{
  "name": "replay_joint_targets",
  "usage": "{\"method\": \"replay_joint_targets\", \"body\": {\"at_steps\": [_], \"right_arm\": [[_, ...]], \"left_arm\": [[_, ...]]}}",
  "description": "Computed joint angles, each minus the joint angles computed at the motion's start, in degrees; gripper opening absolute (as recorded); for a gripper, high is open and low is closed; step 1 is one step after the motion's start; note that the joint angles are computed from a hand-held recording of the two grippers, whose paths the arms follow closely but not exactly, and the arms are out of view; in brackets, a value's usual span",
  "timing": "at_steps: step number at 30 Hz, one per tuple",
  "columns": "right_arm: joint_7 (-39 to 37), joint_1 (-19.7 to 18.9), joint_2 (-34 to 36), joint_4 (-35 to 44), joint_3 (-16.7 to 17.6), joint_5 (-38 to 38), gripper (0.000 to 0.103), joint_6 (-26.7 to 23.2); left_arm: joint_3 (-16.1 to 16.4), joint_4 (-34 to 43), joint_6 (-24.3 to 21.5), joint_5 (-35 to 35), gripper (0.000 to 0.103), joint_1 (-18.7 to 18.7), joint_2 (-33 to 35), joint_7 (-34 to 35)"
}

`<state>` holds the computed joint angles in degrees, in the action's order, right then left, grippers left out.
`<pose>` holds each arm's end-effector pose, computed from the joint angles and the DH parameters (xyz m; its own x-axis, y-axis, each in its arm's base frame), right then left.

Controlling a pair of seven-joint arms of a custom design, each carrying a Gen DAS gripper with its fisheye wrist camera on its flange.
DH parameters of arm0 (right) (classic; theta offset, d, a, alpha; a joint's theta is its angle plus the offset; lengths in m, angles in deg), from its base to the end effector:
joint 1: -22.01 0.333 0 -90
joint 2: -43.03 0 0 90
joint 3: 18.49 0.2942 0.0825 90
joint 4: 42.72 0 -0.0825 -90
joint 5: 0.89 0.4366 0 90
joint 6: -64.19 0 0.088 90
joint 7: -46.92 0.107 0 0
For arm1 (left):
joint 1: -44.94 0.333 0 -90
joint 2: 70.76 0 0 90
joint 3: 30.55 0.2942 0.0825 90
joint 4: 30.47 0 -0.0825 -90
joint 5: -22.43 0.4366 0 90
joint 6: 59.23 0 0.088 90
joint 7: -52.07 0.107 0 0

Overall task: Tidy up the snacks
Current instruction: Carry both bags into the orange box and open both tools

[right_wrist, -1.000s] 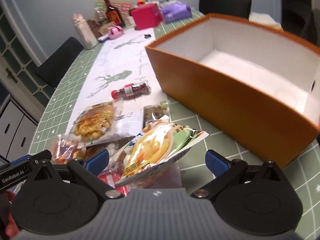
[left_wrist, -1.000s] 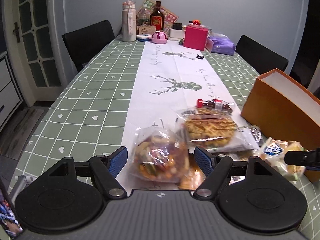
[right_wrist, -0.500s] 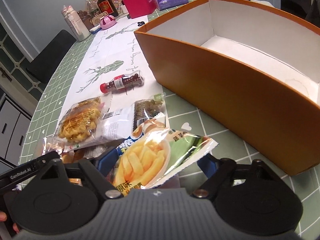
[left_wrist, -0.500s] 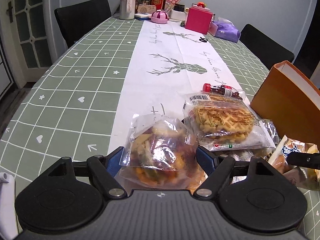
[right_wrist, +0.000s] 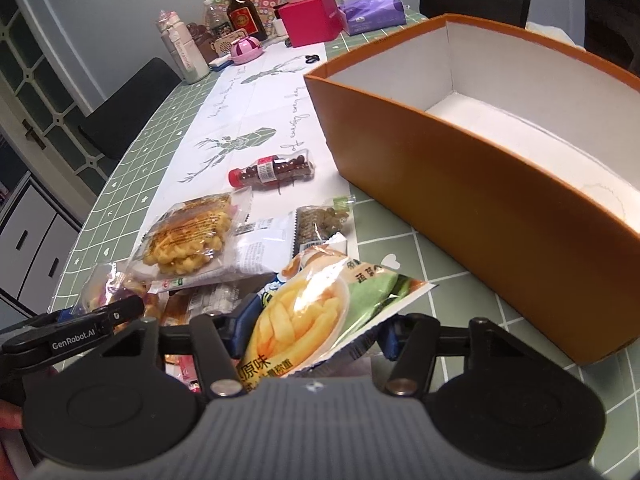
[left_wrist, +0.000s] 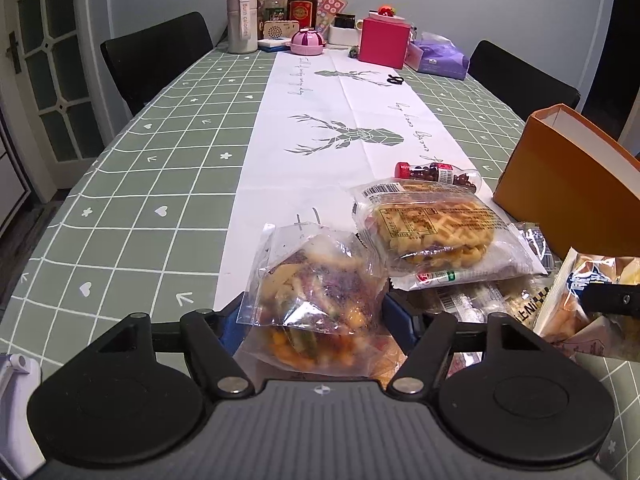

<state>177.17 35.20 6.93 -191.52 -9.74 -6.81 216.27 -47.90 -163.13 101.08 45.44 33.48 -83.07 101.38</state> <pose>0.4298 0.1775 0.4964 -0.1479 -0.9550 -0.2572 -0.7601 0.2762 -0.5882 0.4905 -0.2951 0.4531 -0.1622 -0.9851 0.0578 -0.7374 0.0820 -0.6705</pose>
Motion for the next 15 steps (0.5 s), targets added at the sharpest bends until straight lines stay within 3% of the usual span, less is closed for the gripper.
{"method": "replay_joint_targets", "body": {"at_steps": [7,15], "right_arm": [[-2.3,1.1,-3.4,-1.1,-0.3,-0.1,0.055,0.1],[-7.1,1.9,-7.8,-1.8,-0.9,0.2,0.055,-0.5]], "left_arm": [[-0.8,-3.8,-0.4,-1.1,0.079,-0.1,-6.8,-1.4],[-0.9,-6.0,1.0,-6.3,0.079,-1.3,-13.2,1.8]]}}
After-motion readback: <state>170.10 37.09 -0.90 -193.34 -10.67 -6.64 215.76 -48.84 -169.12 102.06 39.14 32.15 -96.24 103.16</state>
